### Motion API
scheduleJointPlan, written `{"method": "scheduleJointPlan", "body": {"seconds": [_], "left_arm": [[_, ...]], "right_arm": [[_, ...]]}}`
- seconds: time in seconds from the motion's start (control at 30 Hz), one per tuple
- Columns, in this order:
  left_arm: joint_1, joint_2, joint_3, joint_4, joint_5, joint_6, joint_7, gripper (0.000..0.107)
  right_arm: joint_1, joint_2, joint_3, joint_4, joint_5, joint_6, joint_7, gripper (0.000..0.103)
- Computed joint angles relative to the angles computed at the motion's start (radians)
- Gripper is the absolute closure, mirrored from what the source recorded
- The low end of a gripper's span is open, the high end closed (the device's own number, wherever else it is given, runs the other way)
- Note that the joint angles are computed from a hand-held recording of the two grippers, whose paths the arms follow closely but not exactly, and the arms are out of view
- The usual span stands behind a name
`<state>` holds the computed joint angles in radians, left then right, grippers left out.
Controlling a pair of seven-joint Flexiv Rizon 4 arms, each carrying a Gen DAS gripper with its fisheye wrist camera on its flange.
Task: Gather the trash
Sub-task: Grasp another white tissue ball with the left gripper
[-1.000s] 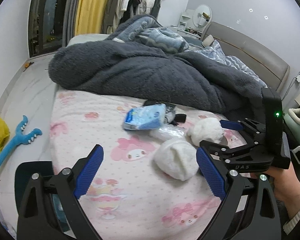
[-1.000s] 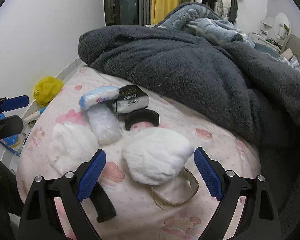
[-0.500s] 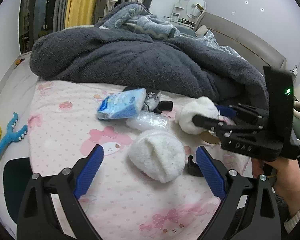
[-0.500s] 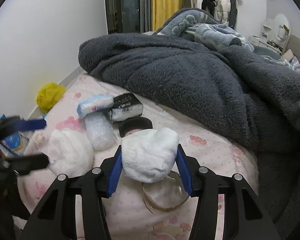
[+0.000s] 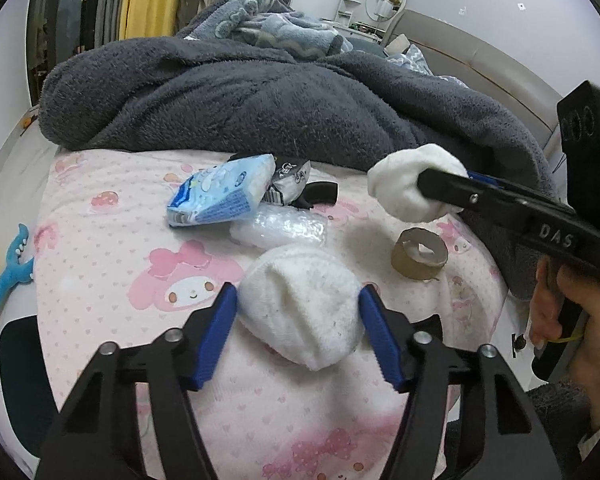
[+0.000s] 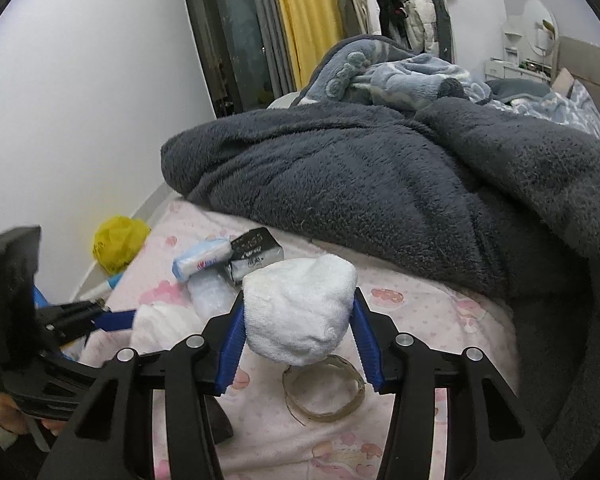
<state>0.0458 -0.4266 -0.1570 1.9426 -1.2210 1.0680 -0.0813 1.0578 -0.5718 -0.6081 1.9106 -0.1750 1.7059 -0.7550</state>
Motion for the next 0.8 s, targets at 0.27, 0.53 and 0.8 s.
{"method": "scheduleJointPlan", "body": {"seconds": [0.27, 0.53, 0.8], "left_arm": [[0.001, 0.015, -0.006, 0.004, -0.028, -0.008, 0.100, 0.068], [-0.028, 0.041, 0.005, 0.008, -0.169, 0.068, 0.259, 0.069], [-0.028, 0.036, 0.035, -0.020, -0.258, 0.094, 0.314, 0.069]], "right_arm": [[-0.019, -0.001, 0.030, -0.019, 0.028, 0.020, 0.004, 0.053], [-0.040, -0.012, 0.064, -0.063, 0.025, 0.006, 0.027, 0.053], [-0.036, -0.045, 0.071, -0.139, -0.019, -0.015, 0.065, 0.053]]}}
